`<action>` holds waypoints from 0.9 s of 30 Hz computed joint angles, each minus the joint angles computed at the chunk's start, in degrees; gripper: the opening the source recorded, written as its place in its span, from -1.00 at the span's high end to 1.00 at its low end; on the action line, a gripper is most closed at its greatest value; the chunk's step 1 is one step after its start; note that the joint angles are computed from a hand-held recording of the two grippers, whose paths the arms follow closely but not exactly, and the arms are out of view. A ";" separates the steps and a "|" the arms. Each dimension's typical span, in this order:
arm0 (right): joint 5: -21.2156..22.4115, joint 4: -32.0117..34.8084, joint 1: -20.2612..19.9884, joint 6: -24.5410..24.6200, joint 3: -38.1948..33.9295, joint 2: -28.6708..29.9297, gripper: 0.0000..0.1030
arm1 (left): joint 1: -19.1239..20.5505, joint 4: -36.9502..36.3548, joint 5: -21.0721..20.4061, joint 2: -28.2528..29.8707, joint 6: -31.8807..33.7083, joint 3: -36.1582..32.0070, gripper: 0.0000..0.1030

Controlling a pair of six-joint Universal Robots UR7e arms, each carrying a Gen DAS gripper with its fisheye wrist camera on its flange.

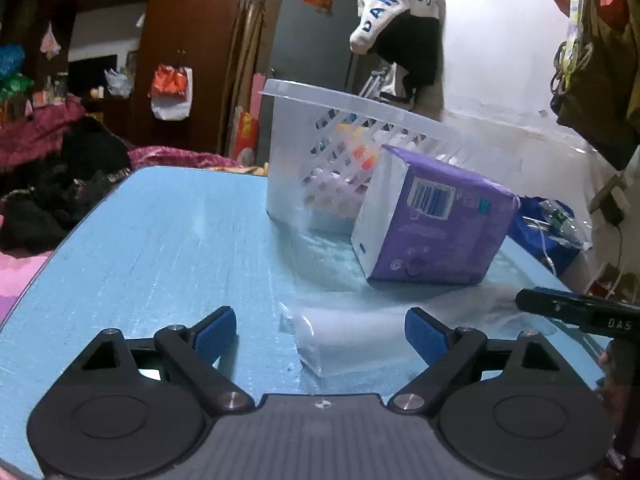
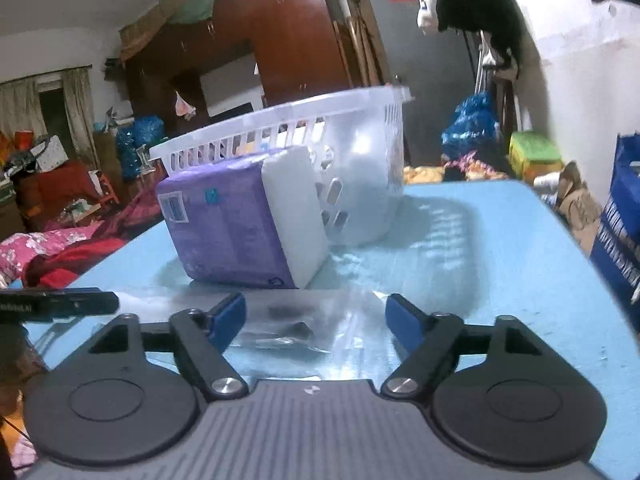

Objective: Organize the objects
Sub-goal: 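Return to the table and grasp the clear plastic bag with both tools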

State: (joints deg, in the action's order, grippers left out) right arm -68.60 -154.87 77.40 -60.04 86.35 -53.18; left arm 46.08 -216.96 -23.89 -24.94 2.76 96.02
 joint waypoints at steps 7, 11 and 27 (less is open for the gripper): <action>-1.96 -2.59 0.04 -3.47 3.90 -1.21 -0.15 | -0.52 -4.98 1.67 5.01 9.64 -5.39 -0.81; -1.70 -4.37 -0.31 -6.26 5.52 -1.76 0.13 | -1.13 -7.28 2.79 7.44 14.88 -7.88 -0.70; 3.78 -5.74 -2.93 -11.77 9.18 -3.97 0.56 | -1.44 -22.64 -0.54 10.15 28.63 -8.41 0.27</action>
State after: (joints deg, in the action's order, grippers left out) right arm -64.82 -160.61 74.47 -71.81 95.54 -57.15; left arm 44.64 -239.60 -24.43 -14.78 31.38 87.61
